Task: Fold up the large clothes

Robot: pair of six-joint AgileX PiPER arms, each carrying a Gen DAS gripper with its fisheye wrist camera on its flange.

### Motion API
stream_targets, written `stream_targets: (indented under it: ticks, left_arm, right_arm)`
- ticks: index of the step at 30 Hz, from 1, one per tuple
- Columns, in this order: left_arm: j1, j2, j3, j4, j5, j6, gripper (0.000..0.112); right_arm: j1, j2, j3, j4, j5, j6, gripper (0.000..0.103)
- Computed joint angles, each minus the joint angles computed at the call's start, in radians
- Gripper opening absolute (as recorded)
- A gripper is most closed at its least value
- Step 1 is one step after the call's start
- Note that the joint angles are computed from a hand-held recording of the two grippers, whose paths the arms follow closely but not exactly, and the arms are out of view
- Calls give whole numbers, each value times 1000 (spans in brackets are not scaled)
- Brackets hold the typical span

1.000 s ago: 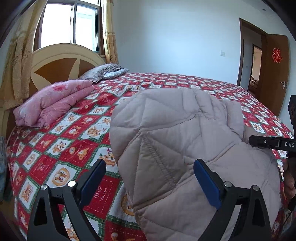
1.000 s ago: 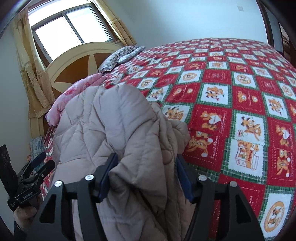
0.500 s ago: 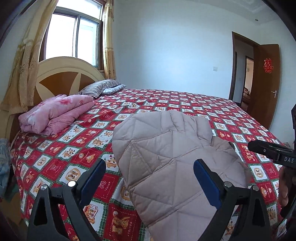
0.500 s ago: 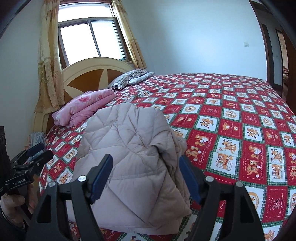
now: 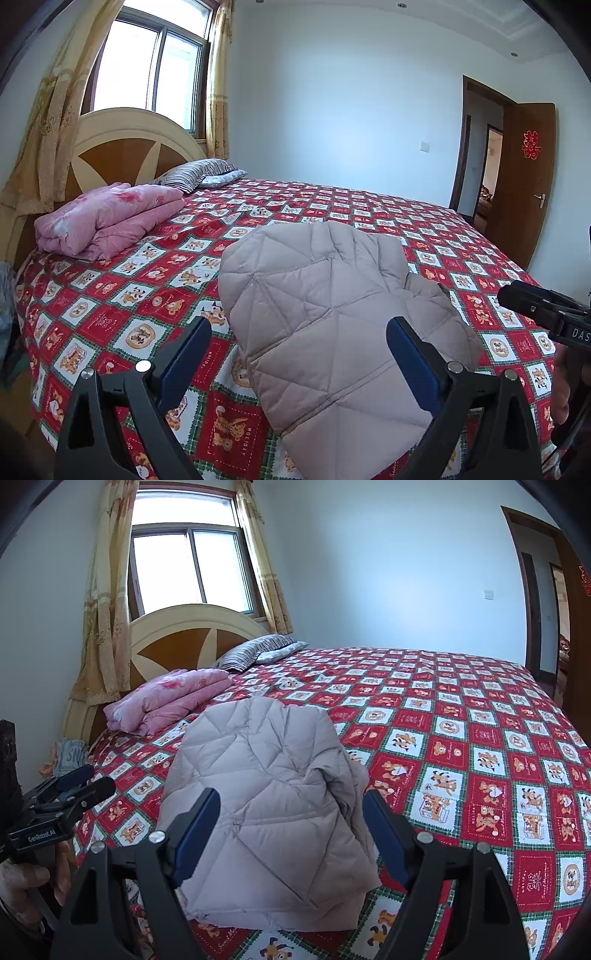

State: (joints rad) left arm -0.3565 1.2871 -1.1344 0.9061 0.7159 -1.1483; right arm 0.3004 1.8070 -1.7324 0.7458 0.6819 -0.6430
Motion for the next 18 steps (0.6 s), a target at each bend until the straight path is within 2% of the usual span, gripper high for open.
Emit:
stream_targets:
  ticks: [18]
  left_arm:
    - [-5,-7,8,15,3,-8,96]
  right_arm:
    - [-8,-17,41,15,-1,-8,82]
